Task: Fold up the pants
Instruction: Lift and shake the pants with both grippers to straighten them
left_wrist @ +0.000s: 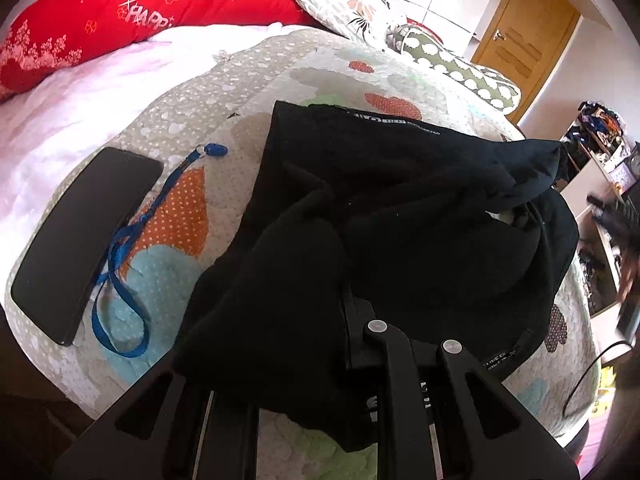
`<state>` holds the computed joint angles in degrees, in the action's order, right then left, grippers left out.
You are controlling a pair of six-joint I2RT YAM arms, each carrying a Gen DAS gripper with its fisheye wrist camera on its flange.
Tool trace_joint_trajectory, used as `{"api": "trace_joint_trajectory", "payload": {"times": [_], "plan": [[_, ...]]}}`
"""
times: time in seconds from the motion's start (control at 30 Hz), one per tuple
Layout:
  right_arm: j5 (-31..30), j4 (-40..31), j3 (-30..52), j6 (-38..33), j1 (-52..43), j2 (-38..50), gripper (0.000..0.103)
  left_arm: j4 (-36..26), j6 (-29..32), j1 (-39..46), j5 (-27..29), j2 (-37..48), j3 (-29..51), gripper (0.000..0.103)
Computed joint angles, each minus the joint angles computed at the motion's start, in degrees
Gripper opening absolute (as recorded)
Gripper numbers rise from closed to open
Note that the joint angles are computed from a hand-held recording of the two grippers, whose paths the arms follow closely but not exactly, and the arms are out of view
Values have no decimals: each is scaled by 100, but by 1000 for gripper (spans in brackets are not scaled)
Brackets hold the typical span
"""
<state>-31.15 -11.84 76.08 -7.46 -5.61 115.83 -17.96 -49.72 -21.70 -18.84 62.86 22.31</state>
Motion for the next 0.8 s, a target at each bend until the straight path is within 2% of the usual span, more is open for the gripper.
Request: {"api": "trace_joint_trajectory", "payload": {"times": [0.03,0.1,0.2,0.23,0.27,0.3,0.33,0.4,0.53,0.57,0.6,0.63,0.7,0.73,0.8], "plan": [[-129,-2,-113,-57,9,58,71,-8,-9,2,7,28,12,14],[-614,-327,130,57,81,494,71,-60,-54,-47,-15,52,32,14],[-1346,-283,515,781,152,1140,71,-111,-131,-75,-27,106,70,14],[-1620,-70,648,1156,180,1351,58,-144,-170,-74,-23,109,90,14],[-1880,197,732,1542,185,1504,38,-183,-195,-85,-25,95,110,14],[-2027,223,842,1727,184,1604,7,-229,-200,-88,-17,43,120,14],[-2098,535,679,2036,141,1513,7,-306,-187,-94,-2,-81,121,14],[-2062,1021,122,2007,29,988,7,-442,-145,-142,-23,-326,105,14],[-1862,1625,-1905,797,-738,-939,7,-577,-71,-236,-1,-620,50,14],[-1752,1638,-2320,391,-950,-1311,7,-559,-67,-264,-12,-607,29,14],[-1699,1268,-2593,-208,-1174,-1556,10,-548,-79,-277,-55,-526,25,14],[-1673,775,-2577,-699,-1344,-1512,25,-541,-106,-269,-87,-429,29,14],[-1037,-401,-2163,-1497,-1588,-980,52,-490,-124,-130,42,-357,-20,14],[-766,-522,-2040,-1560,-1772,-755,52,-489,-157,-124,74,-402,-52,14],[-618,-206,-1969,-1166,-2219,-479,52,-599,-225,-233,-15,-449,-35,14]]}}
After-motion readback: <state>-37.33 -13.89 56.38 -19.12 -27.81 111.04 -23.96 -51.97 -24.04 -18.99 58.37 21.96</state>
